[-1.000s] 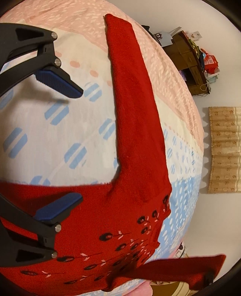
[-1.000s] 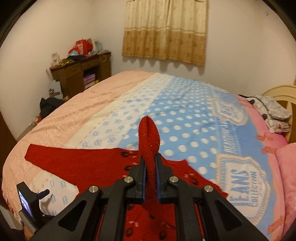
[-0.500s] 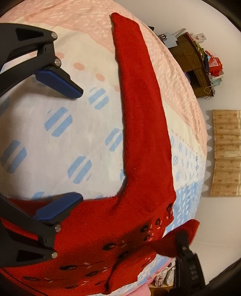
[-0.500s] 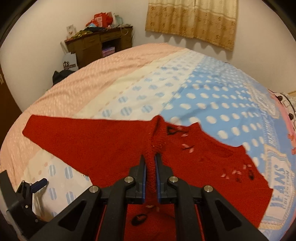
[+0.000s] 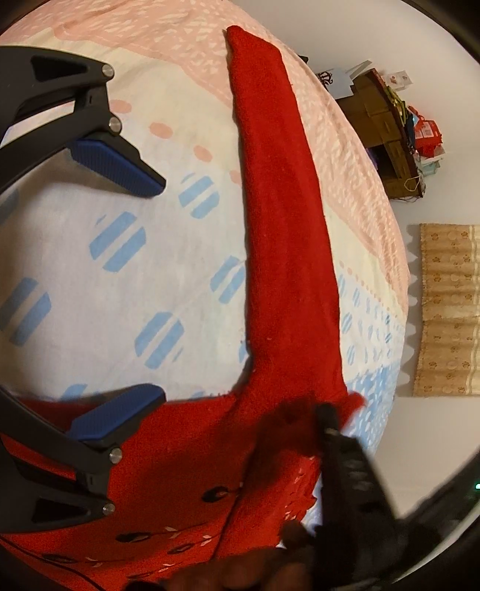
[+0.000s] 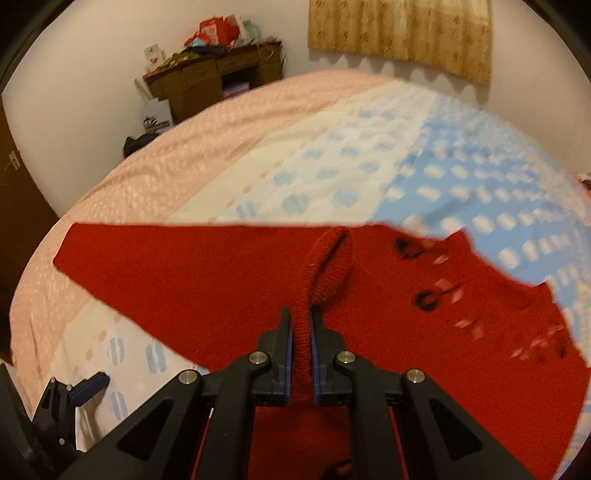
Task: Fold small clothes
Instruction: 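Lift the sleeve with the right gripper, fold it across the sweater front, release, then move the left gripper toward the cuff of the other sleeve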
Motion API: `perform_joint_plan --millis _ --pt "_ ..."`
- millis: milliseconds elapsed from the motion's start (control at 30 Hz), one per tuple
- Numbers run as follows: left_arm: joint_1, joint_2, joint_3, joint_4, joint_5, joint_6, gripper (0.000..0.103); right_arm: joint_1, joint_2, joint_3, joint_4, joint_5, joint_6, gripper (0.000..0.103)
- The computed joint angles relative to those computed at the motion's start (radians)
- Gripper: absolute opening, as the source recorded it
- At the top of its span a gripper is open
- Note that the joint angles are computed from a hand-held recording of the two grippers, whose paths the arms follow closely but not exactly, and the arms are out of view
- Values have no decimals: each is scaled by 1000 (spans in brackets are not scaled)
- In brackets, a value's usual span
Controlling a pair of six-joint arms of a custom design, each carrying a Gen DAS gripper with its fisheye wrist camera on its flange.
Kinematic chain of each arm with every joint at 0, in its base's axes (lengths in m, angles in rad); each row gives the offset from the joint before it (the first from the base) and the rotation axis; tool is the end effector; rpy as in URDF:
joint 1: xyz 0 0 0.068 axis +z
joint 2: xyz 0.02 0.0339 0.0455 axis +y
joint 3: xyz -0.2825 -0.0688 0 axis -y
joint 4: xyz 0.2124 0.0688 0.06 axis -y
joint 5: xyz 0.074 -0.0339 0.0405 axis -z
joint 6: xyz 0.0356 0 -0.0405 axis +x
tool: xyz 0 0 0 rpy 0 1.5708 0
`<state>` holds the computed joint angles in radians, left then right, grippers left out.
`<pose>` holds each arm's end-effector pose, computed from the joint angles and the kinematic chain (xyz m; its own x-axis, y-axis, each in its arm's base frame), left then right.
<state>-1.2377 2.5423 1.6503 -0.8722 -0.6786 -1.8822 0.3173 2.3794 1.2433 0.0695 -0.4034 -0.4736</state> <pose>0.1564 -0.3837 0.0454 -0.6395 -0.4179 -0.6453 -0.5429 0.8398 -0.0058 0.3945 0.1442 0.0477 -0.5272 -0.6147 -0.5867 -0.7951 0.6004 0.0855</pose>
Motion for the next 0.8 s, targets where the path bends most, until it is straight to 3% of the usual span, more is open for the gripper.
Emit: perform_joint_plan --millis 67,100,133,167,233,433,500,600,700,800 --pt "-3 -5 -11 7 2 -6 103 1 38 35 -56 -13 -18 13" --pt "-4 -7 -16 10 2 -8 103 -5 45 34 -64 -25 -34 22" --pt "-5 -9 -19 11 1 -11 103 -17 48 38 -91 -44 -58 50" --pt "-6 -8 -16 7 0 -14 103 -30 46 36 -113 -61 -75 67" --pt "-5 -2 -4 -7 -3 -13 103 -80 18 -10 -113 -118 -113 67" --pt "-10 12 20 -38 -8 -28 103 -309 -81 -172 75 -98 -184 67" --pt "-12 22 40 -60 -9 -34 103 -404 -62 -117 72 -80 -176 67" --pt "-14 39 76 -99 -10 -36 103 -506 39 73 -58 -62 -140 67" --pt "-11 5 15 -36 12 -24 103 -546 140 189 -143 28 -167 66" --pt "-15 -41 -69 35 34 -18 103 -564 108 79 -39 43 -230 66"
